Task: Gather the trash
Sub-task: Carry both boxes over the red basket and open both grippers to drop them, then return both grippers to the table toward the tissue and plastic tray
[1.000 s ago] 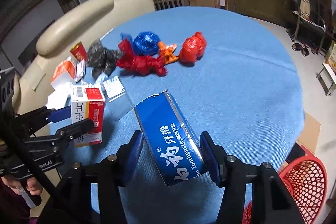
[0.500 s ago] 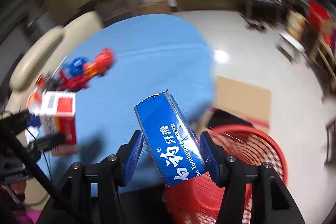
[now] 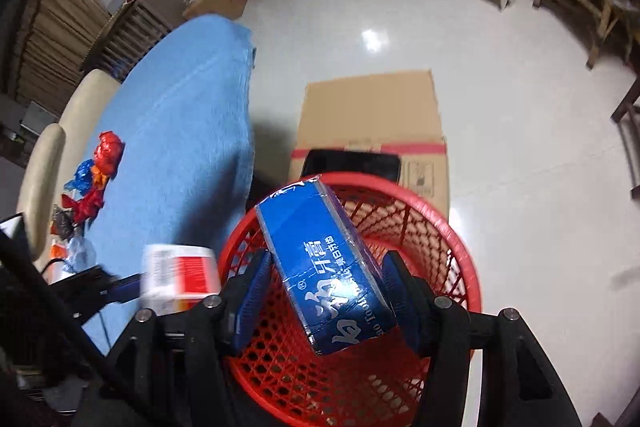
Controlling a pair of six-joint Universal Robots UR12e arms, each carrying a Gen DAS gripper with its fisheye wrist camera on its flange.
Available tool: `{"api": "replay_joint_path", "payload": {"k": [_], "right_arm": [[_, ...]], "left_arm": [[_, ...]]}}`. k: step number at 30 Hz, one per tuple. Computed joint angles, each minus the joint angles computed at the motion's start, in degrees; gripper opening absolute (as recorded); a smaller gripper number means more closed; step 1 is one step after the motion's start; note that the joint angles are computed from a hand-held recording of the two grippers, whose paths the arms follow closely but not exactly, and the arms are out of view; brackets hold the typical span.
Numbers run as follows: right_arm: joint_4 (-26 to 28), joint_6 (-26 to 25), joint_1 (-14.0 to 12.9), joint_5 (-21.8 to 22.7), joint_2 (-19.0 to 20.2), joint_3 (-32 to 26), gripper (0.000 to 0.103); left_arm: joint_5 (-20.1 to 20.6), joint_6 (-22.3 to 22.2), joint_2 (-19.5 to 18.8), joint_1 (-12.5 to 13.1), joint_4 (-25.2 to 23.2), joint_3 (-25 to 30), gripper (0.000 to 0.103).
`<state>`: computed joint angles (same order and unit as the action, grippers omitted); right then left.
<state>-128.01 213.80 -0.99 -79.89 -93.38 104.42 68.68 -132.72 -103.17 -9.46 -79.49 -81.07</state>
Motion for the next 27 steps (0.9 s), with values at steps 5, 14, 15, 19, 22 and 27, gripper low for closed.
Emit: {"api": "replay_joint_path", "payload": {"k": [5, 14, 15, 19, 22, 27], "right_arm": [[-1.60, 0.93, -0.54, 0.61, -0.36, 1.14, 0.064], [-12.77, 13.32, -0.94, -15.57, -3.94, 6.68, 0.064], [-12.11, 14.43, -0.55, -18.85, -4.10, 6.88, 0.064], [-8.65, 19.89, -0.23, -25.06, -4.35, 7.86, 0.064], [-6.87, 25.66, -0.27, -24.29, -3.92, 8.68, 0.064], [-3.80, 35.74, 1.64, -24.76, -2.48, 9.08, 0.064]], "left_arm": [[0.26, -0.41, -0.73, -0.45, -0.61, 0.82, 0.058], [-0.82, -1.85, 0.76, 1.46, 5.70, -0.25, 0.058], [-0.98, -2.47, 0.99, 1.87, 6.84, -0.42, 0.058], [-0.90, -6.08, 1.81, 4.29, 11.96, -0.83, 0.058], [0.46, -9.76, 2.35, 6.09, 15.94, -1.68, 0.060], [2.19, -16.10, 2.97, 9.97, 18.51, -2.17, 0.060]]}}
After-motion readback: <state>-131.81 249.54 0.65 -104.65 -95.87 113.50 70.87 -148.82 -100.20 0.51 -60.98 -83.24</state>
